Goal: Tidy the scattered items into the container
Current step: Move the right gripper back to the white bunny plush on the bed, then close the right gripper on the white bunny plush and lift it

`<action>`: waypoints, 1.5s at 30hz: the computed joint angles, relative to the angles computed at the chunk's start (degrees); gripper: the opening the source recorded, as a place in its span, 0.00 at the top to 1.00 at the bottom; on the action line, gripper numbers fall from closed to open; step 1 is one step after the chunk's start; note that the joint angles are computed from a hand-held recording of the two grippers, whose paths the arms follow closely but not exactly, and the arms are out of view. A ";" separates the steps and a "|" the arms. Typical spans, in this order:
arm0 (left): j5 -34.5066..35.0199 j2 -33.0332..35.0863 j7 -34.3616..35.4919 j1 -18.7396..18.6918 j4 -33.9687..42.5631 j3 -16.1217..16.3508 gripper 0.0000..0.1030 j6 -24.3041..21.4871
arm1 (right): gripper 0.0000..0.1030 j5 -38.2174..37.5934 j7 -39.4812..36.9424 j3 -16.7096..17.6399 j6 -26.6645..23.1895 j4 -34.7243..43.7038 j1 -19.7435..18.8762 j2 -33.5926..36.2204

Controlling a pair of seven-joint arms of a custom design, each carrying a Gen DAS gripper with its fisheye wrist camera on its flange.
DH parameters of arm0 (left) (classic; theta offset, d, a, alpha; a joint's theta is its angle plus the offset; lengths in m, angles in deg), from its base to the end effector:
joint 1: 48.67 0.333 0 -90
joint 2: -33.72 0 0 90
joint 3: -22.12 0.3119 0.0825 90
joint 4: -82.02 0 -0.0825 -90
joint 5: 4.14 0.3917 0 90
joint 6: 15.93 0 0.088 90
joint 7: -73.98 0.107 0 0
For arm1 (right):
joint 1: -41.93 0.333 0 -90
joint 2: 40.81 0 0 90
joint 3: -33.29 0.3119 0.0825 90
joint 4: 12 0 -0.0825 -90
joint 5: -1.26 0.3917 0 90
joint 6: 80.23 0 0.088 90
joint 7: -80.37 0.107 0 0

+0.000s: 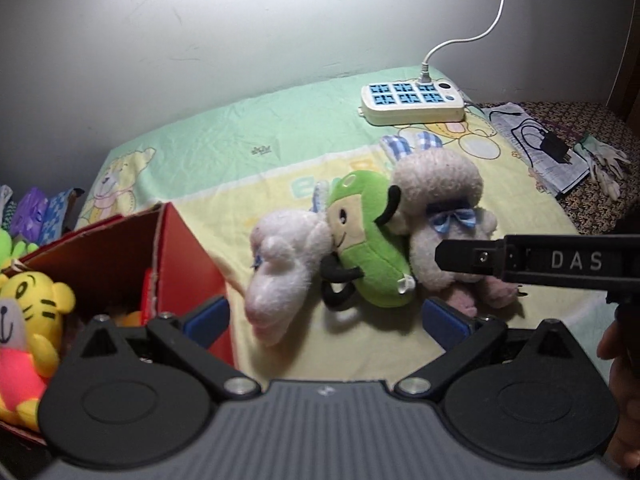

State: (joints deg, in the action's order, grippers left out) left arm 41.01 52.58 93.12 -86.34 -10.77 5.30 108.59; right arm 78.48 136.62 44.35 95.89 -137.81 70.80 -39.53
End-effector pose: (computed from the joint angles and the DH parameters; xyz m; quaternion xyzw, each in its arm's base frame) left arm 0.4384 -0.5284 0.4653 -0.6474 0.6922 -0.2004 0.2483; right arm 0.4742 0.2939 0.4187 -0.6251 0.6448 0.0062 0.4398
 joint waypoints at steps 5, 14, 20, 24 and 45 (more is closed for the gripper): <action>-0.79 3.28 -0.06 0.93 1.70 0.40 0.01 7.48 | 0.47 -2.65 1.19 -1.20 0.25 -1.15 -1.36 -0.27; -8.05 10.26 4.70 2.39 6.51 1.04 0.01 17.29 | 0.47 4.23 -8.55 -1.39 -1.62 2.81 -4.00 3.09; -9.91 12.76 3.93 2.61 7.42 2.48 0.01 22.25 | 0.47 7.47 -13.96 -1.47 -7.22 5.51 -5.72 5.09; -7.80 14.32 3.50 0.56 9.74 4.19 0.01 21.03 | 0.46 5.25 -12.40 -1.46 -8.71 6.57 -6.34 6.42; -9.62 16.46 7.07 3.27 8.54 3.52 0.01 32.80 | 0.45 6.73 -13.04 -1.96 -19.95 9.21 -9.70 8.80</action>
